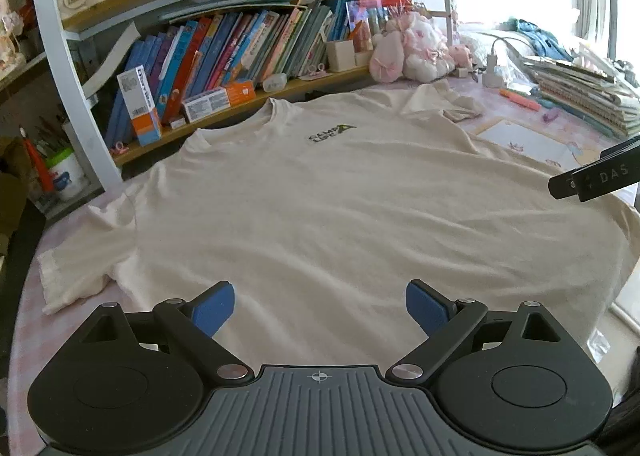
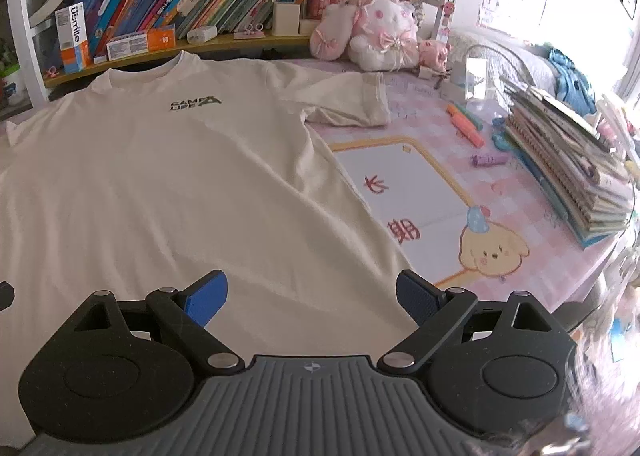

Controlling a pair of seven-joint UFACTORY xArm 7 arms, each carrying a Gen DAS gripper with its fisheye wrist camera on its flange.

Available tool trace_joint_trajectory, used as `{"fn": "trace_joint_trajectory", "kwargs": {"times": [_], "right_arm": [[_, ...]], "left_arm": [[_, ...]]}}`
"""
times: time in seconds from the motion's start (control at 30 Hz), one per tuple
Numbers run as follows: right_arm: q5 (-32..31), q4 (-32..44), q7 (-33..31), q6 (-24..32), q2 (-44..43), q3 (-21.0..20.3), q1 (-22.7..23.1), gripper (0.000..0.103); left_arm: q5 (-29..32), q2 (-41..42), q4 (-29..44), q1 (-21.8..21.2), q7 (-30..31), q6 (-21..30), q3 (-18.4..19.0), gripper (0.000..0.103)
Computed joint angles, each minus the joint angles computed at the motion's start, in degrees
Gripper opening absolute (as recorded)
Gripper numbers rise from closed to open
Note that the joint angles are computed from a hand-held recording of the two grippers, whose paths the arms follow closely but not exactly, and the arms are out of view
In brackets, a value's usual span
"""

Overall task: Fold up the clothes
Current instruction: 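Open both grippers and lift them away from the folded T-shirt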

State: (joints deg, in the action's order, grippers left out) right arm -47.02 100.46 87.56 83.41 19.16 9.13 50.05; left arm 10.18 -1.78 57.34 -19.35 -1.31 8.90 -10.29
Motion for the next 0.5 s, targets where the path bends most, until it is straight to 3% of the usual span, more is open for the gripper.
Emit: {"fn": "trace_joint_trajectory", "kwargs": {"times": [0.2, 0.5], "right_arm": [[0.0, 1.7, -2.6, -0.7, 1.1, -0.8, -0.8, 0.091], [0.9, -4.5, -5.7, -10.1, -2.1, -1.2, -5.5, 0.091]], "left_arm": [[0.8, 1.7, 2.1, 0.4, -3.8, 0.9, 0.6, 0.095], [16.4, 4.3, 7.2, -1.0, -23.1, 7.7, 1.5, 0.095]]}}
